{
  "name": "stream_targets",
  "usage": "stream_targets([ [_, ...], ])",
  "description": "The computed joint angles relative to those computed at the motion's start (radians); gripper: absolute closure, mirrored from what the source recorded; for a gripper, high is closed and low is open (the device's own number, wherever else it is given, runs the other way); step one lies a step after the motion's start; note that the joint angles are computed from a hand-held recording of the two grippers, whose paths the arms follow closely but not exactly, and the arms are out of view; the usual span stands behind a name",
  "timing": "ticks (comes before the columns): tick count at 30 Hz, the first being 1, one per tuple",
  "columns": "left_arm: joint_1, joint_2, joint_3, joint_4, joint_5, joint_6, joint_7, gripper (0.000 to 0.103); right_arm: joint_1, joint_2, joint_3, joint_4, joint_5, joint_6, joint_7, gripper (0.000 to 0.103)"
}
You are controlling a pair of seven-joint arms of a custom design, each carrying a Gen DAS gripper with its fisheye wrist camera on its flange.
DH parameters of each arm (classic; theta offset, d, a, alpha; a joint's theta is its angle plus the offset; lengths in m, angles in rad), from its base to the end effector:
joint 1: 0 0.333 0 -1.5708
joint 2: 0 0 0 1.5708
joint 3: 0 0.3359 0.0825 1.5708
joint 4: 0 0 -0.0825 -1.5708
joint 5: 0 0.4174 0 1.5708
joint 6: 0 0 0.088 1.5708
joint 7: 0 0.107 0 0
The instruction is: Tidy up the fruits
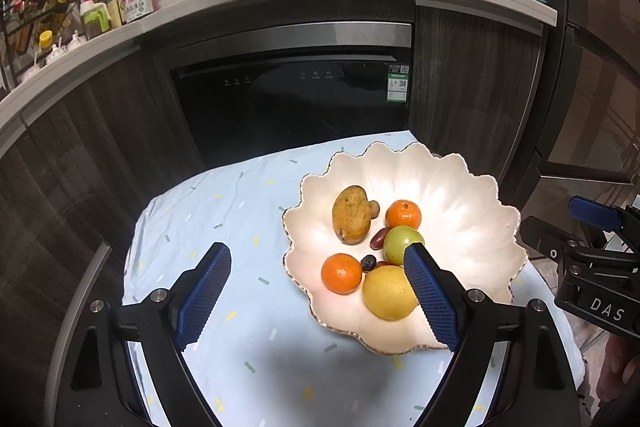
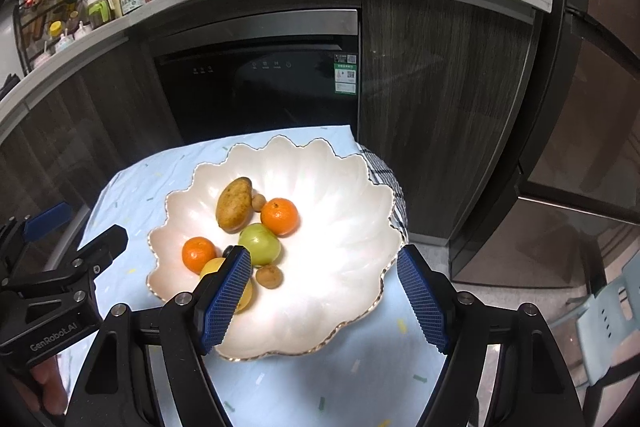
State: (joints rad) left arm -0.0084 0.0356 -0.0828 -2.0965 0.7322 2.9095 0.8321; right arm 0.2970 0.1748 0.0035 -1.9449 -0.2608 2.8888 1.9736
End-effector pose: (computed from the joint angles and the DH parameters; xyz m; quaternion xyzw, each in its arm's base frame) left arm 0.6149 -0.0967 0.4858 -0.6444 0.6452 -0.2554 0.3212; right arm 0.6407 0.2142 0.4847 -0.6933 0.6124 -0.2263 0.3051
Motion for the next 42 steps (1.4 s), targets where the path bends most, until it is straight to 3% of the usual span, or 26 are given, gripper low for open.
stream_targets([
  [17,0.066,-0.156,-0.065,-0.149,0.047,-0.020,-0.091,0.013,-0.005,-0.129,0.014,-0.141,-0.148,0.068,0.122,0.027],
  [28,0.113,-0.246,-0.111,-0.258,0.017,-0.013,-0.100,0.013,-0.045,-0.196,0.053,-0.232,-0.271,0.128,0.216,0.023],
  [36,0.151,-0.313,-0.154,-0.326,0.024,-0.009,-0.131,0.011,-0.067,-0.233,0.078,-0.296,-0.245,0.159,0.197,0.023],
  [42,0.176,-0.359,-0.182,-0.365,0.034,-0.007,-0.159,0.007,-0.104,-0.261,0.109,-0.333,-0.299,0.184,0.247,0.020],
])
